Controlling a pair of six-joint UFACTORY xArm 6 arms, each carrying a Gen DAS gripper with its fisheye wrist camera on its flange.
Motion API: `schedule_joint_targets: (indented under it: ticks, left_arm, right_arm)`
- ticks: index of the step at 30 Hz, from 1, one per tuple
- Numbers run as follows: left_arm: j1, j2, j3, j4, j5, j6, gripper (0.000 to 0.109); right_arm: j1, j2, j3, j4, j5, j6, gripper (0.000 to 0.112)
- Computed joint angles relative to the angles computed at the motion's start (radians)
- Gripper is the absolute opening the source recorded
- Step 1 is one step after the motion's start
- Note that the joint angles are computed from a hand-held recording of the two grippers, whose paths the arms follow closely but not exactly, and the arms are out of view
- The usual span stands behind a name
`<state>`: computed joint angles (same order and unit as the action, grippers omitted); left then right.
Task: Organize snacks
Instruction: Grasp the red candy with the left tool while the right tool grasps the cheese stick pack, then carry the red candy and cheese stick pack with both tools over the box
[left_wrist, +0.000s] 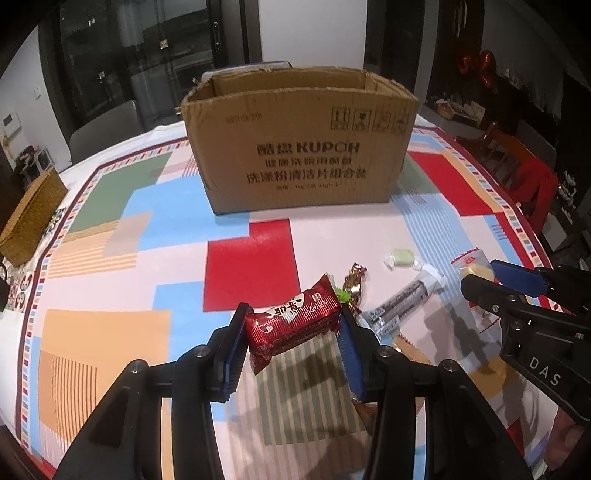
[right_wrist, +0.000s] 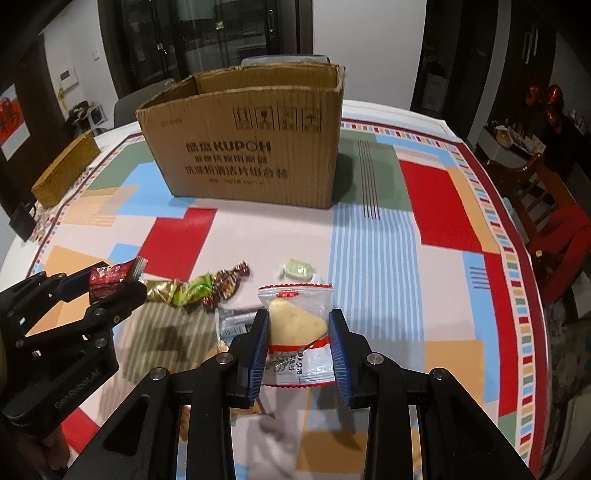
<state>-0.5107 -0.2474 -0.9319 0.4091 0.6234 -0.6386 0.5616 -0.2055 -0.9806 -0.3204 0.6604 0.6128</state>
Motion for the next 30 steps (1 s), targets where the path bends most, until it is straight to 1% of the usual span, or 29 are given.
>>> schedule_joint_targets:
  ticks: [16,30]
  left_arm:
    - [0.033,-0.007,-0.085,0.043,0.012,-0.010,0.045]
    - [0.060,0.002,-0.167,0.079,0.004,-0.006,0.045]
  right_arm:
    - [0.004,0.028,-0.127,-0.073,0.013,0.020,0.033]
    - [0.004,0.063,-0.244,-0.132,0.023,0.035,0.033]
